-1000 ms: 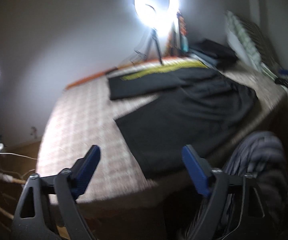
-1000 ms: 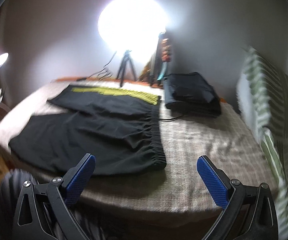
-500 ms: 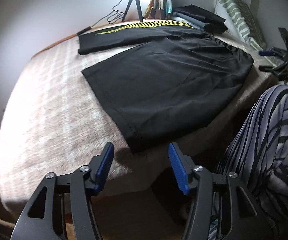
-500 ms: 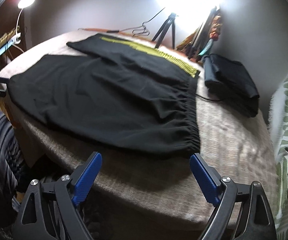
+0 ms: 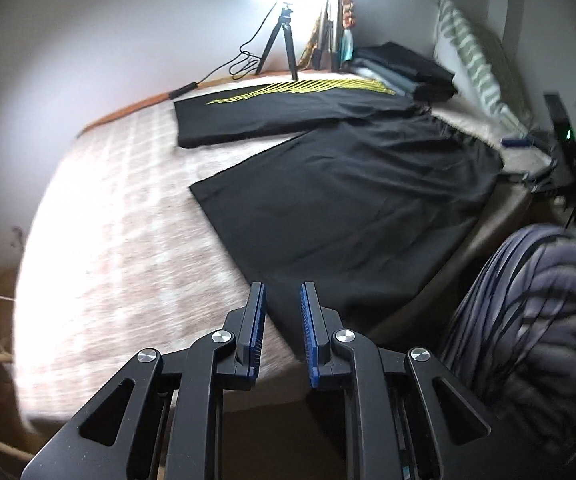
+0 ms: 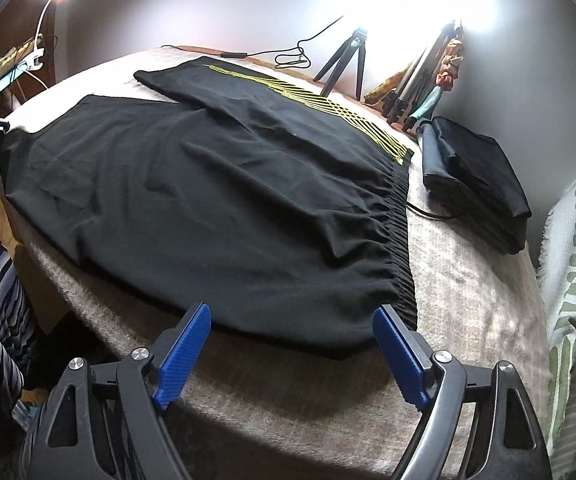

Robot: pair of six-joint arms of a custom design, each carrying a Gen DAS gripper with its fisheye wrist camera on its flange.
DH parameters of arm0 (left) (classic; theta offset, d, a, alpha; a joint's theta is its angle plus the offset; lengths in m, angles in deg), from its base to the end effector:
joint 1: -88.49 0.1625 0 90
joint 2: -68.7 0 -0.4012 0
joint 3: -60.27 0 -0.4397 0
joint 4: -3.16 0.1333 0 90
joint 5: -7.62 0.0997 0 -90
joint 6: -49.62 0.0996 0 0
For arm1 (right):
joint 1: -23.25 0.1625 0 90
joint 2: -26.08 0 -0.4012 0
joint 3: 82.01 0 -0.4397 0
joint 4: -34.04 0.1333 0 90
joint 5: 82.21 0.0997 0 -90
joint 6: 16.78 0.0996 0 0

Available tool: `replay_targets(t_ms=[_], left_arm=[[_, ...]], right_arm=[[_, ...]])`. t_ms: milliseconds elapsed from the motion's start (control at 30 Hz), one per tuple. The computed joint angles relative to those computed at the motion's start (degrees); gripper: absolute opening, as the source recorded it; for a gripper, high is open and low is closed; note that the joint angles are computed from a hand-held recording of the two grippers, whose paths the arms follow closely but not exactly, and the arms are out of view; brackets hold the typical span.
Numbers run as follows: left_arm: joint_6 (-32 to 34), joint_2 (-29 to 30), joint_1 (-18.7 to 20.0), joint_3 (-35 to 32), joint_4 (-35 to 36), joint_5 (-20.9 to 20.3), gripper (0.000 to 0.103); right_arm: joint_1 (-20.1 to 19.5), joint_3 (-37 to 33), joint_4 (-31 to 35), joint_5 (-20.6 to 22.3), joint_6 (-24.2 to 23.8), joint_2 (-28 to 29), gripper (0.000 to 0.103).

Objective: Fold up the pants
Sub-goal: 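Move both tools down to the hem of the black pants, then close the left tool on the pants hem while the right tool grasps beside it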

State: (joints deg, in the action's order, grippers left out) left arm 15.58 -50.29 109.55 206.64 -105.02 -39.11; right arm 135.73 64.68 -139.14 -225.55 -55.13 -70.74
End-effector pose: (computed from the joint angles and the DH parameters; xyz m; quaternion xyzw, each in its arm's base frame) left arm -0.1915 -0.2897 0.2237 0.3061 0.8750 -0.2412 0.2872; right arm 0.1838 -0.3046 0.2297 0.3225 -0.8034 0.1943 0.4613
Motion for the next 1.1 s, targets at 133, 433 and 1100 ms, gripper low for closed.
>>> replay_targets(t_ms=[133,433,1100], left_arm=[[0.5,-1.7,-1.4,0.7,2.0,-1.7,0.024],[14.3,7.2,-1.6,1.5,-3.8,-4.9,0.050],[25.8,9.5,5.2,0.1,-14.3,-7.5,0.002]], right_arm=[[0.2,0.7,1.7,1.1,-0.7,-2.1,0.085],[-0.9,1.6,3.7,2.0,-5.7,-4.2,0.085],[-5.0,-1.4,-6.3,0.7,-19.8,4.6,0.035]])
